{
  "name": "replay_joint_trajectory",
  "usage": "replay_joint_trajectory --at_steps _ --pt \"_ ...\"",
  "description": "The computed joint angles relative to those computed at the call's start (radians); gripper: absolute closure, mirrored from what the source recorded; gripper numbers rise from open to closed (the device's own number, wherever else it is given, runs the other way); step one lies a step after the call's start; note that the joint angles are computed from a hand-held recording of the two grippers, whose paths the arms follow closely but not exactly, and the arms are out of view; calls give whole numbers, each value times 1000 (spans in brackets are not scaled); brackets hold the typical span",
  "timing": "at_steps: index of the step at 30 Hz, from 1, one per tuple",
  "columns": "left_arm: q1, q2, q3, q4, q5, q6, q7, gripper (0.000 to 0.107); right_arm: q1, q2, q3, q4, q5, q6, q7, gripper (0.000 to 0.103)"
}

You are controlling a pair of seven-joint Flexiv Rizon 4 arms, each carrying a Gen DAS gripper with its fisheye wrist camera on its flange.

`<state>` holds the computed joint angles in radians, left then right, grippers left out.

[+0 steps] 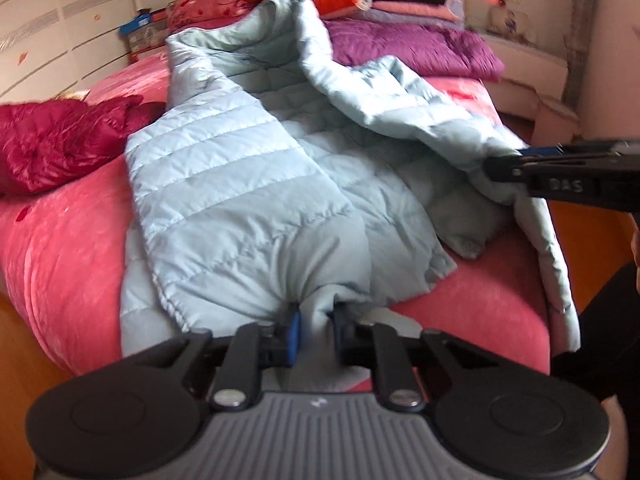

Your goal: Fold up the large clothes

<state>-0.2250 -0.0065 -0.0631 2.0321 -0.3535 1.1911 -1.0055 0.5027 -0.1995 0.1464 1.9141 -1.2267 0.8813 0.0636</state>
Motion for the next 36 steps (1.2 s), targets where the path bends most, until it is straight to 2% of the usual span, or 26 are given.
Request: replay_joint_trajectory --at_steps 9,14,17,22,27,33,36 --pt "22 -20 6 -76 -85 63 -50 98 -49 61 -9 19 -119 -22 203 75" --pt "51 -88 1 -192 -58 108 -105 98 -87 75 -11 10 -152 -29 257 76" --pt "66 -150 6 -291 7 127 -158 98 -113 78 -20 -3 -171 -24 281 77" --pt "72 -282 48 -518 153 121 -273 98 -149 60 -44 -60 -184 -19 292 77" --pt "47 -440 136 -794 288 61 -436 98 -181 15 -83 -152 -179 -18 267 77" --pt "29 -664 270 -1183 442 -70 -652 98 -188 -79 -138 -287 -126 -61 184 77" --pt "37 -783 342 -1393 520 -166 -775 98 -183 -125 -167 -341 -91 -88 143 77"
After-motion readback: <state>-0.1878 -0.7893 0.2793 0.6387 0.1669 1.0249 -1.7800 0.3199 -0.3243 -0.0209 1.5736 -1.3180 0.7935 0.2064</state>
